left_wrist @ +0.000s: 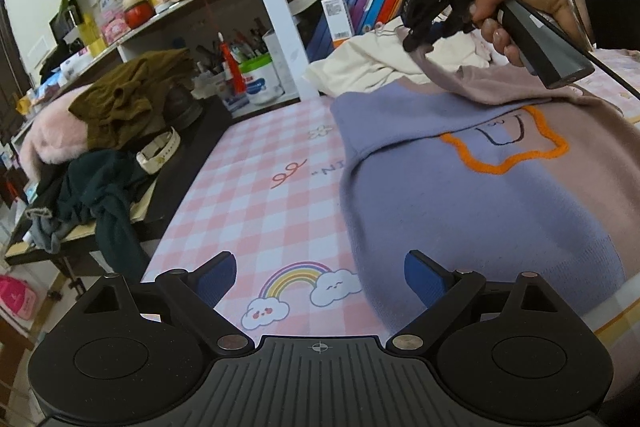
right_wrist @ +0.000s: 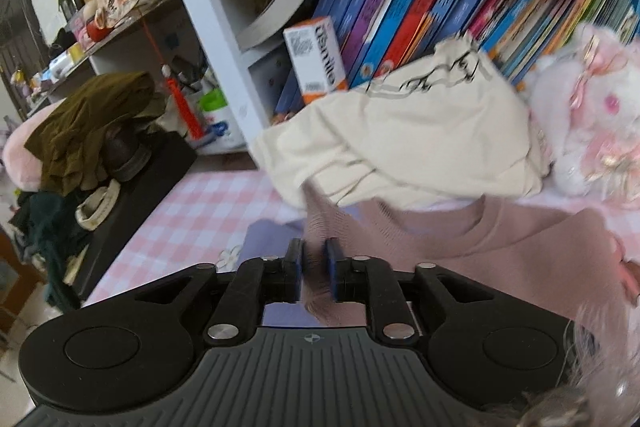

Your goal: Fold clothes

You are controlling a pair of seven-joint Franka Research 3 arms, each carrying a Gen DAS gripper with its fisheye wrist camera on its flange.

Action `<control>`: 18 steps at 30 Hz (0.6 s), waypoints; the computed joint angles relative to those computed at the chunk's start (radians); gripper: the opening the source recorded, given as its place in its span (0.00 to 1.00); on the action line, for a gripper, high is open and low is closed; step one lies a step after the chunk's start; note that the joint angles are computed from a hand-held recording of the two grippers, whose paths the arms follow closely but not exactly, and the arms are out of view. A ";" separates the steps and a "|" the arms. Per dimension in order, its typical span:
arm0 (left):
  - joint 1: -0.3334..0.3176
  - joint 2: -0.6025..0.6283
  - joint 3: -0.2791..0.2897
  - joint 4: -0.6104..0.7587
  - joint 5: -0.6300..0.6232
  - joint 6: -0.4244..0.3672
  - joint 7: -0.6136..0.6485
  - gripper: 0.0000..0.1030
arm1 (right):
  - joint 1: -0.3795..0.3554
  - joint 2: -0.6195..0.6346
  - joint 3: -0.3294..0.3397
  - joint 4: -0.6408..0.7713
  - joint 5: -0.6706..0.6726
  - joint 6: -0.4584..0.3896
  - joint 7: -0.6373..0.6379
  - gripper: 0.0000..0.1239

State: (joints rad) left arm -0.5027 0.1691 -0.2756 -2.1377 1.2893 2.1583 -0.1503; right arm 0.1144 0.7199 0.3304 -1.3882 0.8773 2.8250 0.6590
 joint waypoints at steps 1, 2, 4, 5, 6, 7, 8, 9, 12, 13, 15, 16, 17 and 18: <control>0.001 0.002 0.001 0.003 0.001 0.001 0.002 0.91 | -0.014 -0.001 0.013 -0.004 0.012 -0.014 -0.010 0.25; 0.001 0.003 0.001 0.005 0.001 0.002 0.004 0.91 | -0.033 -0.009 0.032 -0.016 0.036 -0.018 -0.038 0.33; 0.002 0.011 0.004 0.014 0.008 0.004 0.002 0.91 | -0.058 -0.029 0.052 -0.045 0.080 -0.014 -0.093 0.34; 0.003 0.016 0.006 0.019 0.012 0.010 -0.001 0.91 | -0.064 -0.041 0.049 -0.060 0.092 -0.022 -0.109 0.34; 0.005 0.019 0.009 0.024 0.017 0.018 -0.004 0.91 | -0.068 -0.057 0.039 -0.080 0.100 -0.030 -0.118 0.34; 0.007 0.024 0.012 0.029 0.021 0.027 -0.007 0.91 | -0.070 -0.076 0.027 -0.105 0.108 -0.033 -0.123 0.34; 0.008 0.030 0.015 0.035 0.027 0.037 -0.009 0.91 | -0.072 -0.094 0.015 -0.129 0.116 -0.036 -0.128 0.34; 0.010 0.035 0.018 0.040 0.032 0.047 -0.012 0.91 | -0.075 -0.113 0.003 -0.157 0.123 -0.039 -0.132 0.34; 0.014 0.056 0.027 0.062 0.048 0.081 -0.008 0.91 | -0.086 -0.176 -0.032 -0.253 0.146 -0.051 -0.152 0.36; 0.015 0.063 0.031 0.070 0.052 0.091 -0.003 0.91 | -0.090 -0.201 -0.042 -0.293 0.155 -0.050 -0.171 0.38; 0.015 0.077 0.038 0.086 0.058 0.107 0.009 0.91 | -0.096 -0.252 -0.062 -0.374 0.178 -0.038 -0.224 0.41; 0.016 0.082 0.041 0.091 0.059 0.116 0.015 0.91 | -0.095 -0.277 -0.077 -0.415 0.181 -0.033 -0.243 0.43; 0.017 0.085 0.043 0.093 0.052 0.122 0.023 0.91 | -0.093 -0.302 -0.091 -0.454 0.182 -0.026 -0.262 0.44; 0.019 0.086 0.046 0.093 0.039 0.126 0.029 0.91 | -0.090 -0.324 -0.108 -0.492 0.180 -0.018 -0.277 0.44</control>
